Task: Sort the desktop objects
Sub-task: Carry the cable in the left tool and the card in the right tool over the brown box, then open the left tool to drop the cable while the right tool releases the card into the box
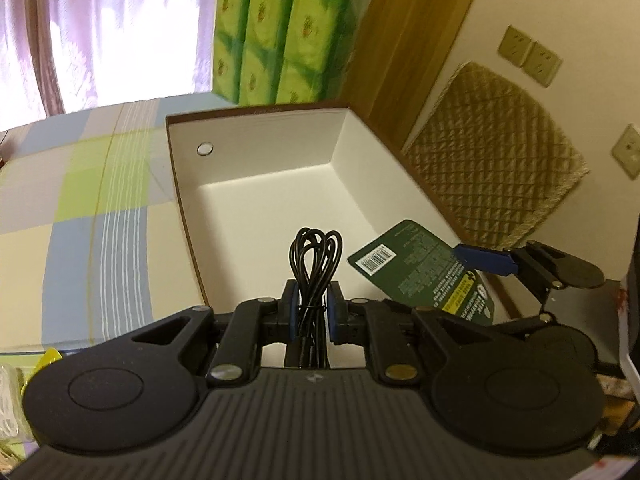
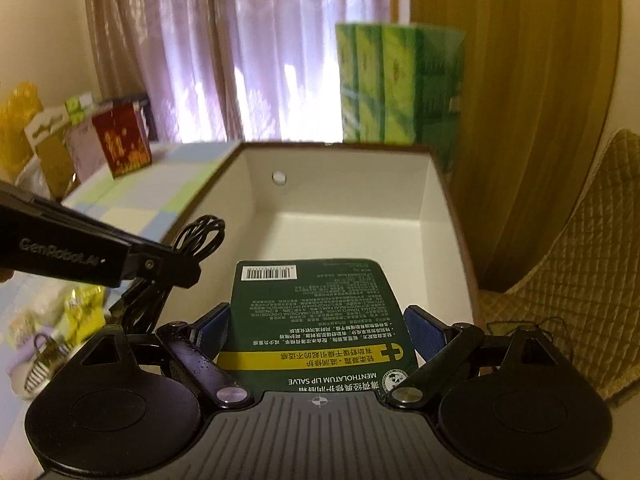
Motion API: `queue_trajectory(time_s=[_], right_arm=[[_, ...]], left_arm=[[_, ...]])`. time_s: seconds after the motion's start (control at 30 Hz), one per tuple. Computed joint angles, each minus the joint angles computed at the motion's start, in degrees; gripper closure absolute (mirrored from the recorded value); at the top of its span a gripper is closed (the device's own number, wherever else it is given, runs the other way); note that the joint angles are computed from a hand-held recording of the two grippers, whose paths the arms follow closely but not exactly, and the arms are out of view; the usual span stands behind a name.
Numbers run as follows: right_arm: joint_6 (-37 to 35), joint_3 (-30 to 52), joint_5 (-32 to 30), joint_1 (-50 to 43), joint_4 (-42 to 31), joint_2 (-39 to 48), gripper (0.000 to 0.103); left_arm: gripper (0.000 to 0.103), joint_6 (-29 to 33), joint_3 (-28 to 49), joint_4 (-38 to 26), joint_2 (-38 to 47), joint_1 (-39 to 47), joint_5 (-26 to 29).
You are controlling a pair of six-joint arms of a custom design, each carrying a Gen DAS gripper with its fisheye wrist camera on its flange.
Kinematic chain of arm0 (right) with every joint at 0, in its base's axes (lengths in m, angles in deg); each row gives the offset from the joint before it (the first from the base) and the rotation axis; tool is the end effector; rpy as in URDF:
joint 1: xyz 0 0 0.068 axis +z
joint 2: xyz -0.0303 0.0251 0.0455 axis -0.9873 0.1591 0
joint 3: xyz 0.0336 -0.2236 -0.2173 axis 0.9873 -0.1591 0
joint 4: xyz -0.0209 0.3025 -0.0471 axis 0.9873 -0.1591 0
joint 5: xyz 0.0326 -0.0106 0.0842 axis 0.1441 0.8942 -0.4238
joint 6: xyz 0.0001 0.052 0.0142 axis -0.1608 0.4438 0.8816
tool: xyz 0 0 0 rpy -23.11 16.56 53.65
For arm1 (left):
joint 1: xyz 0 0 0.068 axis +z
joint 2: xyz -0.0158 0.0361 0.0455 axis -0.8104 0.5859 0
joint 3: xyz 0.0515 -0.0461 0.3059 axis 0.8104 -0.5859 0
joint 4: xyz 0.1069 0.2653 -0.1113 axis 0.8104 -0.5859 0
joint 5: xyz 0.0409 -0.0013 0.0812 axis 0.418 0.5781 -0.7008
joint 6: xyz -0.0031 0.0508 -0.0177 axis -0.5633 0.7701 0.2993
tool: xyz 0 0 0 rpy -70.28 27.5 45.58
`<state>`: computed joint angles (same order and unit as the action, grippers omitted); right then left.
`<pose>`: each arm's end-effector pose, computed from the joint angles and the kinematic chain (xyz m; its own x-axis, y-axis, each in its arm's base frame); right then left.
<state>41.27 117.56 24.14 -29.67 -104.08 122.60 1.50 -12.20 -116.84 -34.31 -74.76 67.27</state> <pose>0.2065 0.2460 0.2632 -0.5937 -0.3449 -0.7270 -0.5488 0.8343 0.0524 0.1983 -0.0759 0.2806 -0.7867 -0.0129 -0.6172 0.1531 0.9645 -0.2153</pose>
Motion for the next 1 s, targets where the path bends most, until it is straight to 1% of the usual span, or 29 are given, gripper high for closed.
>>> queue_trajectory(time_s=[0.2, 0.4, 0.57, 0.67, 0.9, 0.97, 1.0], right_arm=[[-3.1, 3.1, -3.7, -2.0, -4.7, 3.8, 0.015], [-5.2, 5.8, -7.0, -4.1, -9.8, 6.9, 0.015], [-7.8, 8.1, -7.7, -4.9, -13.2, 9.1, 0.015], [-8.6, 8.7, -7.9, -4.9, -14.2, 9.7, 0.015], [-10.7, 8.3, -7.9, -4.7, -13.5, 9.7, 0.014], [-10.9, 8.1, -8.0, -4.6, -13.3, 9.5, 0.012], [-11.0, 8.0, -8.1, -4.6, -13.1, 9.3, 0.012]], left_arm=[[0.092, -2.0, 0.8, 0.8, 6.0, -1.8, -2.7], [0.092, -3.2, 1.1, 1.2, 10.8, -3.7, -3.8], [0.092, -2.9, 1.8, 1.5, 15.2, -5.0, -4.7], [0.092, -2.9, 2.1, 1.9, 16.9, -5.5, -5.1], [0.091, -3.2, 2.8, 1.0, 18.0, -6.8, -7.0], [0.087, -3.3, 2.9, 0.7, 17.9, -6.9, -7.2], [0.083, -3.4, 2.9, 0.5, 17.6, -6.8, -7.2]])
